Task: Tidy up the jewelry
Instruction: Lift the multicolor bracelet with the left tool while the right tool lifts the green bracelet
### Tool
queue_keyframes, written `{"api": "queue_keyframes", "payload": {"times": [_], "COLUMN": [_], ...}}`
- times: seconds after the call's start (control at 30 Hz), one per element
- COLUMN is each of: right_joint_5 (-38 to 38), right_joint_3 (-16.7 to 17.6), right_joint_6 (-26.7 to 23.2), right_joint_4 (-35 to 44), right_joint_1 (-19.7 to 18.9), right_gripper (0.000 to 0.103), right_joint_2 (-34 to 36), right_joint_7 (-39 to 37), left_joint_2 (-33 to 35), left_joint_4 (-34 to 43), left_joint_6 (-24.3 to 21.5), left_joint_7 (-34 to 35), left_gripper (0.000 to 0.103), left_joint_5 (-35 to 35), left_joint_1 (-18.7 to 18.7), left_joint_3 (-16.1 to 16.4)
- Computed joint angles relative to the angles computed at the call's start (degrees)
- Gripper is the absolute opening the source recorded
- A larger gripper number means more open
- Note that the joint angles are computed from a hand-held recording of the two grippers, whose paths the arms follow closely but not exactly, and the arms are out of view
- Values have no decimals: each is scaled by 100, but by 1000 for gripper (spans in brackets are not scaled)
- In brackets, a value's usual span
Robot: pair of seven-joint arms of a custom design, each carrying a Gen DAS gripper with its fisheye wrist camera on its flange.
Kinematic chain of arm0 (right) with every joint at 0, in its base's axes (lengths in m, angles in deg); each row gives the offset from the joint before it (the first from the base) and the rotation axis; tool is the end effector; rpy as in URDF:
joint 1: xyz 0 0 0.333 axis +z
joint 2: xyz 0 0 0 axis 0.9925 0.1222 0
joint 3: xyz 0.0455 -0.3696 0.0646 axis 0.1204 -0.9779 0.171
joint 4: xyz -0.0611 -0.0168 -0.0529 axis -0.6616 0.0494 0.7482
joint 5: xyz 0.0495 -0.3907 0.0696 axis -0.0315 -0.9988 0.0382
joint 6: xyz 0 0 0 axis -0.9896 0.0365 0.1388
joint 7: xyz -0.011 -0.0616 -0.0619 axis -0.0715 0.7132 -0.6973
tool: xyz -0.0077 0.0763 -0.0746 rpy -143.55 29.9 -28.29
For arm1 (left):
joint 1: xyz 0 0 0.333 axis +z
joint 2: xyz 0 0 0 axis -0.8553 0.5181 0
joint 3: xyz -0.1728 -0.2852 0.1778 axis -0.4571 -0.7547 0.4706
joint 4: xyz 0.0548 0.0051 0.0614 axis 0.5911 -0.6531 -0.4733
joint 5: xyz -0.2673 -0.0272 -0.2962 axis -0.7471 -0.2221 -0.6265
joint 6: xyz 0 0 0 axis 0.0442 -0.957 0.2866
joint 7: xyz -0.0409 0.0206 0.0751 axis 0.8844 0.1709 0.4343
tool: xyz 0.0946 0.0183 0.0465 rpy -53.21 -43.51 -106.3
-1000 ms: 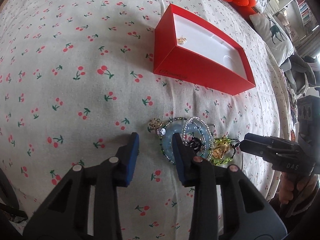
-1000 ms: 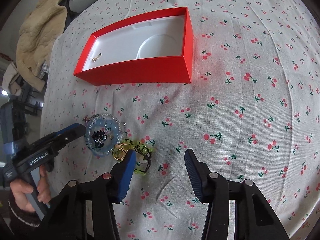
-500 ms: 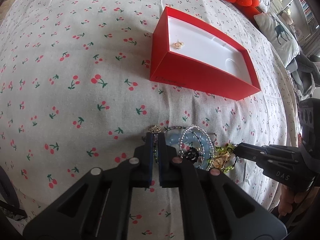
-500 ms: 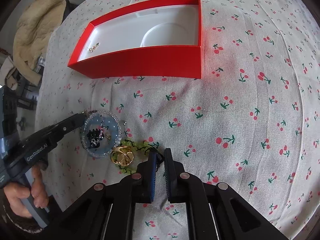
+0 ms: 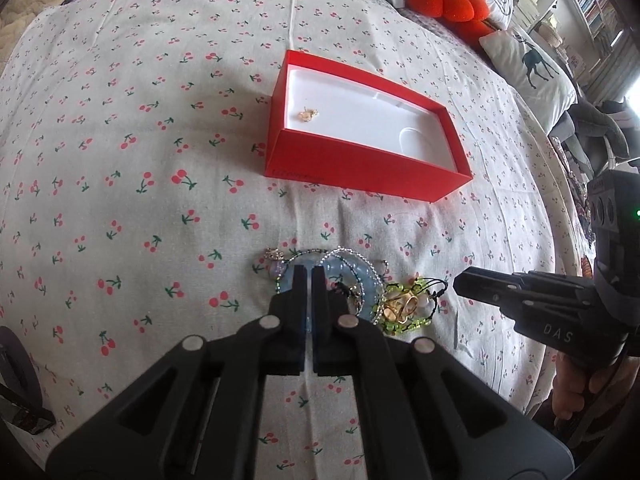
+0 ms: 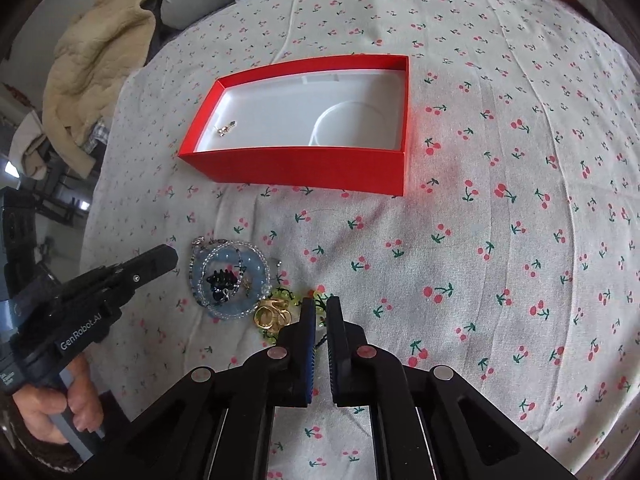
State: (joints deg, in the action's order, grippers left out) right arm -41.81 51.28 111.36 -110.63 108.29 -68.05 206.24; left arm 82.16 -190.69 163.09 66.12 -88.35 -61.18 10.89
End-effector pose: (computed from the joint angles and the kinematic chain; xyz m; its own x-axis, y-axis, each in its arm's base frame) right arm 0.5482 0.2812 0.3992 -0.4715 -0.8355 -0.2821 -0.8295 0.5288 -0.1797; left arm 0.6157 -0.2395 0.3834 -0.5732 -0.7637 0.2971 -0.8009 0.4455 -0.4001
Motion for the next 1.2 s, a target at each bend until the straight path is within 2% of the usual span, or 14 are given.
{"api": "queue_keyframes", "payload": {"times": [0.07,0.13,0.17,0.4,0.53,0.63,0.7,0.83,0.87,0.93,0.97,1.0,1.1,1.2], "right_joint_5": [81,34,26,263,386,413,464,198,191,200,277,422,422,43], "right_joint_3": [14,-14,-20,35,50,33,37,-71,-83,-92,-58,-4,-78,-224], "right_joint_6": [-105,-218,-237,-338,-435,-403,-292,-410,-374,-272,-180,-52,99,154], "right_joint_4": [18,94,102,131,204,271,272,398,374,290,263,194,70,3], "right_joint_1": [-18,4,5,-62,-67,-46,-36,105,110,102,66,6,37,163], "right_gripper": [17,17,17,21,23,31,44,45,43,33,18,10,6,4], "right_joint_2": [32,97,111,186,288,383,412,475,464,431,430,404,309,171], "right_joint_7": [-10,52,59,-138,-253,-300,-360,-230,-195,-155,-207,-297,-196,105], "left_joint_2": [70,144,180,358,415,482,491,461,443,402,371,332,207,75], "left_joint_4": [41,102,130,214,231,288,292,257,233,189,159,123,43,-14], "left_joint_6": [-16,-78,-106,-58,46,4,11,78,108,168,204,257,344,356], "left_joint_7": [-251,-497,-588,-1029,-1061,-1050,-1050,-953,-905,-809,-747,-687,-448,-108], "left_gripper": [19,28,28,28,13,7,7,5,5,4,4,4,4,4], "left_joint_5": [131,229,287,565,676,725,771,764,752,687,629,567,344,-7], "left_joint_1": [-69,-87,-87,-86,-50,-6,-1,49,64,107,138,164,252,357], "left_joint_3": [94,144,161,140,46,-18,-33,-103,-125,-174,-207,-235,-333,-431]}}
